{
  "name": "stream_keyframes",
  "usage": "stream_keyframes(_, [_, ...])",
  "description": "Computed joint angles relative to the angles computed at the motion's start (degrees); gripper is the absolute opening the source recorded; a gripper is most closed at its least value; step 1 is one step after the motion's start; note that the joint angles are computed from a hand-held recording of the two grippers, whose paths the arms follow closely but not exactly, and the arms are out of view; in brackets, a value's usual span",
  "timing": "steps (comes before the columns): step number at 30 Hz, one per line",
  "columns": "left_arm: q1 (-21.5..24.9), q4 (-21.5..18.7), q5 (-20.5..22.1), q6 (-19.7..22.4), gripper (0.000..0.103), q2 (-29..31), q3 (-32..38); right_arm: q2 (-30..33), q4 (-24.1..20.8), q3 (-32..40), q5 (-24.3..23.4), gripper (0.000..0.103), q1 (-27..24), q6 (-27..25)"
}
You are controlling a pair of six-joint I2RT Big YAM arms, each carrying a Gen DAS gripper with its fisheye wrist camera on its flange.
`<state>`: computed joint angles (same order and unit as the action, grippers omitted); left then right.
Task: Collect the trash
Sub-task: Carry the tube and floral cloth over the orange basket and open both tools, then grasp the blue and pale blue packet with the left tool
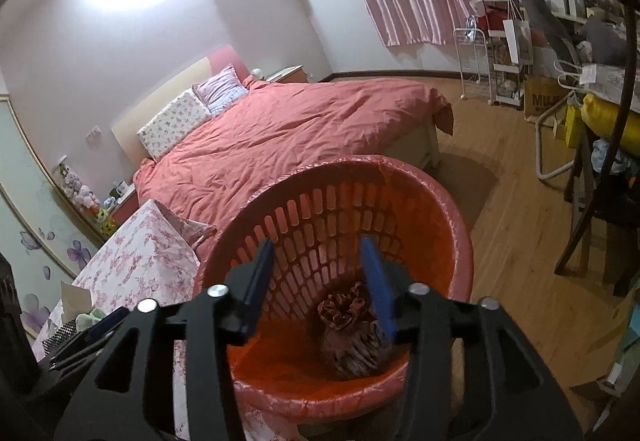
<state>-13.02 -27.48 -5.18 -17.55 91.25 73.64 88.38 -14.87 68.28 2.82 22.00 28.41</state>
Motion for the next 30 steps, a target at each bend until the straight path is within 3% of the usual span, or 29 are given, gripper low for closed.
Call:
stream_keyframes(4, [1.16, -0.49, -3.02, 0.60, 0.075, -3.96, -4.26, -0.50, -0.89, 0.36, 0.73, 0.054, 1.58, -1.45])
stream_keyframes(12, [7.03, -1.62, -4.77, -1.68, 0.079, -13.61, -13.49, -0.42, -2.97, 1.67, 2.00, 0.062, 5.78, -4.53])
stream_keyframes(22, [21.94, -5.93, -9.38, -3.72, 0.083, -27.68, -23.44, 0.90, -5.28, 3.94, 1.41, 0.069, 12.33, -8.20])
stream_keyframes(25, [28.45, -6.84, -7.89, -4.78, 0.083, -30.52, -25.30, 1.50, -5.96, 4.81, 1.38, 0.069, 14.24, -9.47])
stream_keyframes(30, [36.78, -7.77, -1.84, -6.30, 0.083, -29.76, -24.56, 2.48, -7.25, 6.21, 2.29, 0.069, 17.15, -11.00])
